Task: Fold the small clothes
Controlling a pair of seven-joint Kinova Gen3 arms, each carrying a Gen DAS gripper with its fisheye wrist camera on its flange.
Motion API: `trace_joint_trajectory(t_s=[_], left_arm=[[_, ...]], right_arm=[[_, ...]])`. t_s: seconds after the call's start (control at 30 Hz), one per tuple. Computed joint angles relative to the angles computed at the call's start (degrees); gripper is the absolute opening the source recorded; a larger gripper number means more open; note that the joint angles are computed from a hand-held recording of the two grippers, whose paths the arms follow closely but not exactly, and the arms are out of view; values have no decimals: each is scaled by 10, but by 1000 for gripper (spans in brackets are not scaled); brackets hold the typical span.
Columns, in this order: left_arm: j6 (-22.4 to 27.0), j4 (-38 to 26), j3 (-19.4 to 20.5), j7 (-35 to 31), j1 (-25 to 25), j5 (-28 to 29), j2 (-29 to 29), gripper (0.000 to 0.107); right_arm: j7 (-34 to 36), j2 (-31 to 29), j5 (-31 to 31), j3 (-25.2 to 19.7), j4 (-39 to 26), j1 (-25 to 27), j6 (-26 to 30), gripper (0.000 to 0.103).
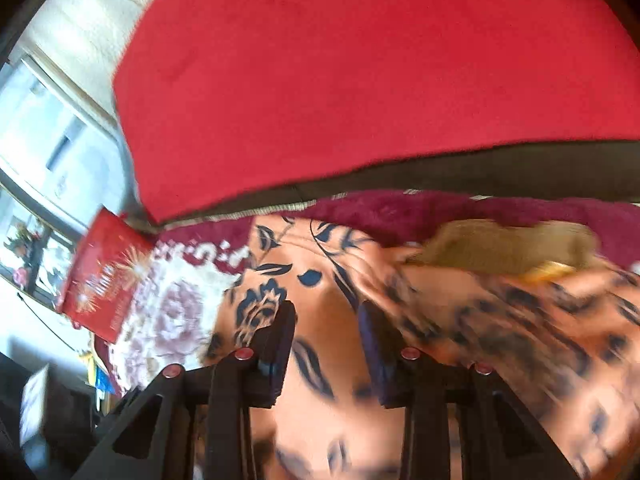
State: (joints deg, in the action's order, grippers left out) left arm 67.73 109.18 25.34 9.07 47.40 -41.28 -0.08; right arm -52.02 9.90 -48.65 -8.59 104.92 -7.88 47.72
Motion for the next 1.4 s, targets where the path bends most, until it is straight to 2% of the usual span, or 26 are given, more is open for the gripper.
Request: trace_joint_trajectory(t_s=[0.03,0.07,0.17,0.27,0.33,0.5,0.6,0.73,0.8,0.87,0.93,0.97,1.03,1.1,1.13,1.2,1.27,1.33,1.4], left_arm=[[2,8,-2,13,2,-2,-11,81],[8,12,-6,27,7,-3,-22,81],[36,26,-34,69,41,3,-51,81],[54,37,-19,83,20,30,-68,81],[62,42,-6,82,6,51,-72,81],[71,48,17,97,7,90,-63,81],[63,53,15,106,16,116,-63,81],[23,71,10,125,13,140,-82,81],[-2,85,40,136,-24,153,-106,80],[-33,98,64,132,-63,173,-134,59],[-63,108,75,125,-84,192,-161,48],[-69,107,89,120,-104,200,-166,47],[-65,99,132,110,-150,217,-169,47],[-86,109,140,101,-172,240,-172,52],[-109,123,128,104,-169,246,-177,60],[-156,148,80,136,-131,254,-183,68],[-202,177,53,177,-108,242,-190,79],[-224,188,68,206,-127,229,-194,81],[-229,186,112,226,-169,205,-194,81]], right_arm=[[23,-21,-17,8,18,16,9,66],[47,-48,-37,26,42,42,28,72],[114,-122,-63,96,104,101,74,74],[135,-151,-40,173,127,165,144,74],[156,-153,-33,226,139,203,191,74],[210,-102,-37,296,157,310,304,74],[225,-72,-42,298,178,358,332,74],[199,-47,-55,274,199,383,308,74],[189,-25,-68,261,203,395,296,74],[182,-2,-86,244,204,404,286,74],[182,-3,-105,229,209,408,272,74],[190,-9,-118,221,212,405,262,74],[198,-11,-135,209,212,395,245,73],[202,-19,-154,197,217,378,214,65],[205,-23,-161,192,219,370,199,55],[201,-40,-159,180,218,340,155,45],[189,-37,-155,174,219,315,122,45],[192,-39,-160,171,225,309,110,45],[194,-40,-160,173,224,307,113,45]])
